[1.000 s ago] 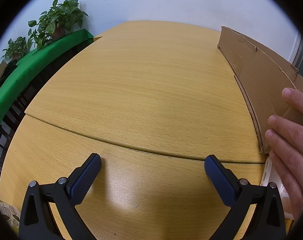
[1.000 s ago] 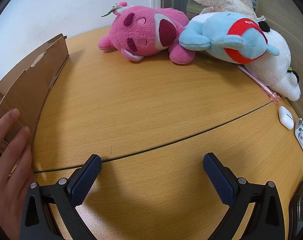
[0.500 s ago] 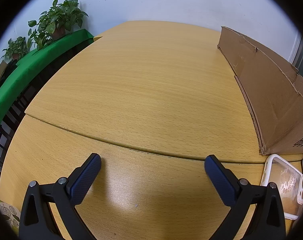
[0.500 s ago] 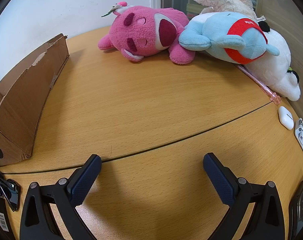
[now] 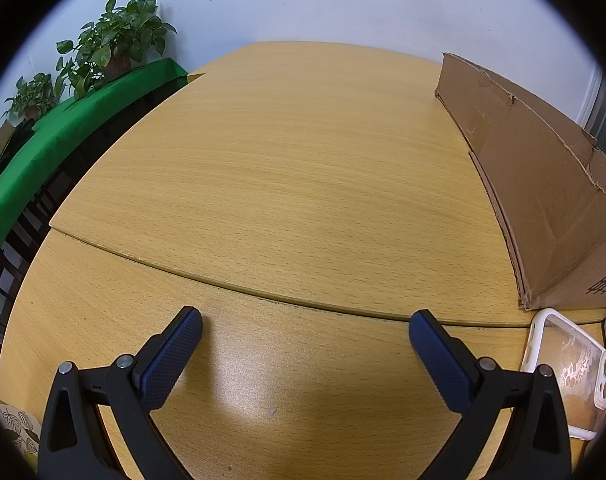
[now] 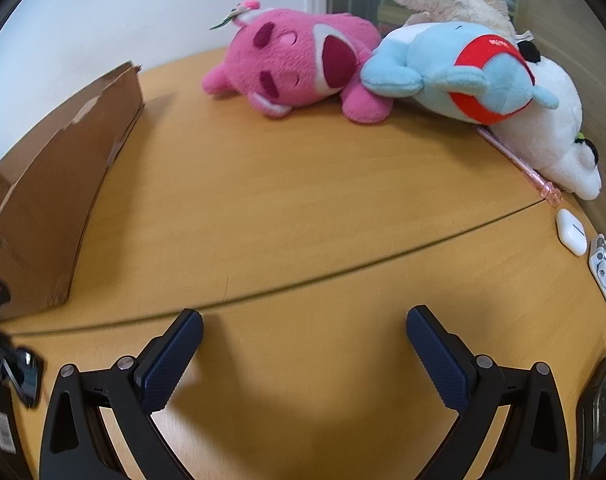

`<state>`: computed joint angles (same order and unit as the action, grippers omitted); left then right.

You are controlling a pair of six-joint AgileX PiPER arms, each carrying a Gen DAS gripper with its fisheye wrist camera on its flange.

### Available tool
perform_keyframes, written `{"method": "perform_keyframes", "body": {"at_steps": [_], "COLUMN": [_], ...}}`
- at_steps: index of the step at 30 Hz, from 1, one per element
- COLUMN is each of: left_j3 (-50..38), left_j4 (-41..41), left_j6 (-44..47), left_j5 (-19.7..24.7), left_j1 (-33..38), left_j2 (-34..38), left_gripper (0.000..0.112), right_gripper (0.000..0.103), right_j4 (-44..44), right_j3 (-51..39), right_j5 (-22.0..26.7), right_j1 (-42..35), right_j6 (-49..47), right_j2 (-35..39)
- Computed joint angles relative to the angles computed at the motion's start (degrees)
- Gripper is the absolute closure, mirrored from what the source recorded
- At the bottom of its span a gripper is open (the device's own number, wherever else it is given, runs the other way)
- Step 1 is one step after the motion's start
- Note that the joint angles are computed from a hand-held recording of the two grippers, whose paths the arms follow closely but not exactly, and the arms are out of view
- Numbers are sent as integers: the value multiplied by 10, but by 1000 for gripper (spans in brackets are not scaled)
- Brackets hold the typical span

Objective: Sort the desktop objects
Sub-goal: 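Move both grippers toward the pink-and-teal pig plush, then close both grippers on the pink-and-teal pig plush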

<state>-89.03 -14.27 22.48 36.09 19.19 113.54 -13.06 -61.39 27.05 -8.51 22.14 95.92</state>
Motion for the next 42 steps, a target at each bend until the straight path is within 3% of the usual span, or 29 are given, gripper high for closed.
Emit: {"method": "perform_keyframes", "body": {"at_steps": [2, 5, 8, 10, 11, 15, 19, 21, 24, 25, 27, 32, 35, 39, 42], "left_j3": [3, 30, 104, 161, 180, 224, 263, 290, 322, 336, 347, 379, 388, 411, 425], "left_j4": [-4, -2, -116, -183, -208, -295, -293, -270, -223, -233, -277, -268, -267, -274, -286], "left_j6": [10, -3, 114, 187, 211, 315, 295, 268, 223, 231, 252, 232, 219, 209, 220], "left_j5": [0, 20, 51, 74, 94, 255, 319, 316, 275, 273, 309, 283, 279, 260, 256], "left_j1": [2, 9, 39, 59, 67, 88, 35, -16, -80, -86, -67, -78, -74, -82, -76], "left_j2": [-2, -29, -120, -207, -246, -382, -430, -422, -402, -390, -366, -411, -425, -446, -459], "left_gripper": [9, 11, 17, 16, 16, 15, 15, 15, 18, 19, 29, 33, 36, 38, 40], "right_gripper": [0, 0, 0, 0, 0, 0, 0, 0, 0, 0, 0, 0, 0, 0, 1], "right_j4": [17, -29, -98, -78, -55, -47, 3, 48, 147, 183, 263, 423, 444, 485, 450], "right_j3": [13, 80, 136, 170, 175, 184, 216, 212, 214, 217, 228, 235, 196, 113, 57], "right_j5": [6, 14, 31, 33, 43, 63, 4, 2, -7, -8, -1, 16, 0, -35, -49], "right_j1": [-6, 17, 59, 78, 83, 144, 197, 219, 237, 240, 241, 260, 346, 460, 509], "right_j6": [-19, 42, 101, 81, 60, 75, 82, 63, -12, -41, -100, -207, -213, -247, -216], "right_j2": [-13, -77, -150, -210, -236, -324, -357, -353, -344, -345, -364, -385, -349, -242, -165]}}
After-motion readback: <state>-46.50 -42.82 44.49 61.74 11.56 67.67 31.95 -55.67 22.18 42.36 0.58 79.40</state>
